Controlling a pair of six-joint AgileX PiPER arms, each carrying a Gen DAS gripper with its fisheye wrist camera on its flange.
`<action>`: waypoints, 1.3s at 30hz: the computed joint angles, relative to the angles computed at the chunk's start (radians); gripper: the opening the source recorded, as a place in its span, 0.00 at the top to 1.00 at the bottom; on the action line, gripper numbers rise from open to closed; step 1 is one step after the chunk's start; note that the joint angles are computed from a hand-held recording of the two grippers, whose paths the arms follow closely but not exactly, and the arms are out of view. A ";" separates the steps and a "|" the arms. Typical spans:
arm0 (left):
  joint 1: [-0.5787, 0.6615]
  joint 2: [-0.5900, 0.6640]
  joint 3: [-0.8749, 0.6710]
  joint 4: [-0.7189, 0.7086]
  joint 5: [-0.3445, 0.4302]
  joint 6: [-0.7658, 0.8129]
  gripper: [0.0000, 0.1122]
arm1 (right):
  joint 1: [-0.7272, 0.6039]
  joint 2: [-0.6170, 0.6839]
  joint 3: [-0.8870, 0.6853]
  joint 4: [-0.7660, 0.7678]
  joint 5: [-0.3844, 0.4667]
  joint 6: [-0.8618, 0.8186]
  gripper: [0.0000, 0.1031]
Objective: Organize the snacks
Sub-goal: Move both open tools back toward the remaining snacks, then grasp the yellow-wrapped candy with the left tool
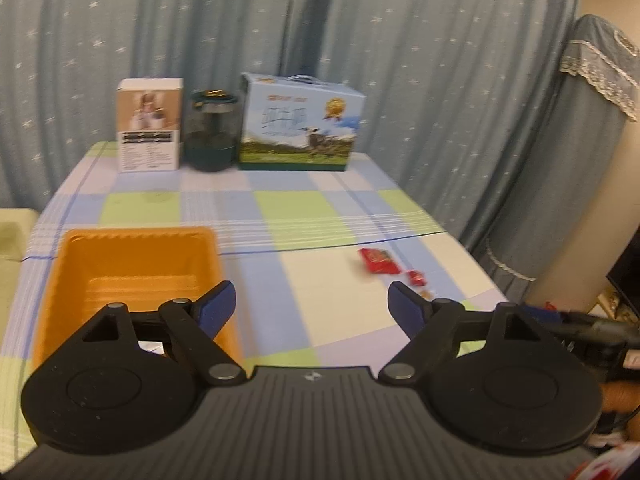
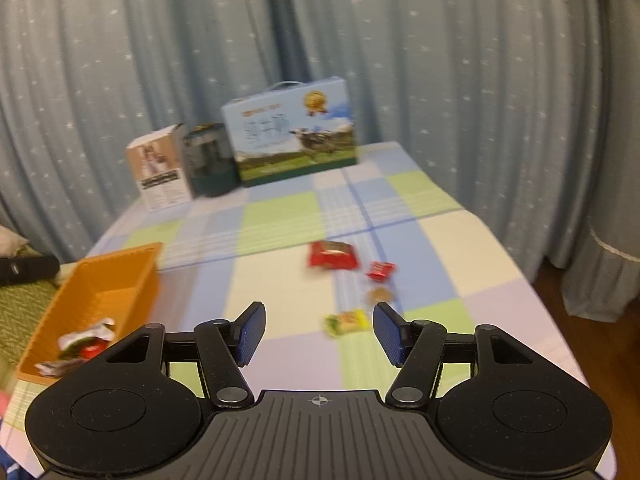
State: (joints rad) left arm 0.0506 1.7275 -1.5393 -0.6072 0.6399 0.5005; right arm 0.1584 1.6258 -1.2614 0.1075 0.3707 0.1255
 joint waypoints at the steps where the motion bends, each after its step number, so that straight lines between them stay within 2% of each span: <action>1: -0.016 0.008 -0.014 0.003 -0.001 -0.007 0.26 | -0.012 -0.006 0.012 0.003 -0.001 -0.006 0.42; 7: -0.124 0.077 -0.087 0.063 -0.023 -0.050 0.25 | -0.086 -0.013 0.050 0.073 -0.009 -0.086 0.42; 14: -0.239 0.194 -0.130 0.097 -0.078 -0.025 0.25 | -0.160 0.049 0.032 0.166 -0.015 -0.227 0.42; 20: -0.302 0.338 -0.215 0.160 -0.099 0.010 0.33 | -0.201 0.140 -0.063 0.239 0.025 -0.354 0.42; 23: -0.308 0.423 -0.298 0.126 -0.056 0.085 0.36 | -0.213 0.200 -0.130 0.249 0.046 -0.395 0.42; 24: -0.311 0.455 -0.338 0.141 -0.029 0.082 0.41 | -0.217 0.222 -0.155 0.258 0.056 -0.405 0.42; 27: -0.320 0.528 -0.424 0.171 0.011 0.093 0.44 | -0.233 0.293 -0.247 0.310 0.125 -0.466 0.42; 31: -0.322 0.636 -0.570 0.188 0.075 0.089 0.56 | -0.242 0.368 -0.353 0.300 0.191 -0.485 0.42; 35: -0.327 0.731 -0.704 0.210 0.127 0.076 0.59 | -0.250 0.436 -0.447 0.269 0.241 -0.442 0.43; 39: -0.339 0.782 -0.773 0.232 0.128 0.071 0.60 | -0.259 0.476 -0.505 0.250 0.266 -0.403 0.45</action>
State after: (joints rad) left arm -0.2884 2.5095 -2.3121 -0.3752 0.7683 0.5715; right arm -0.1001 2.1021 -1.7663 0.3574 0.6370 -0.2771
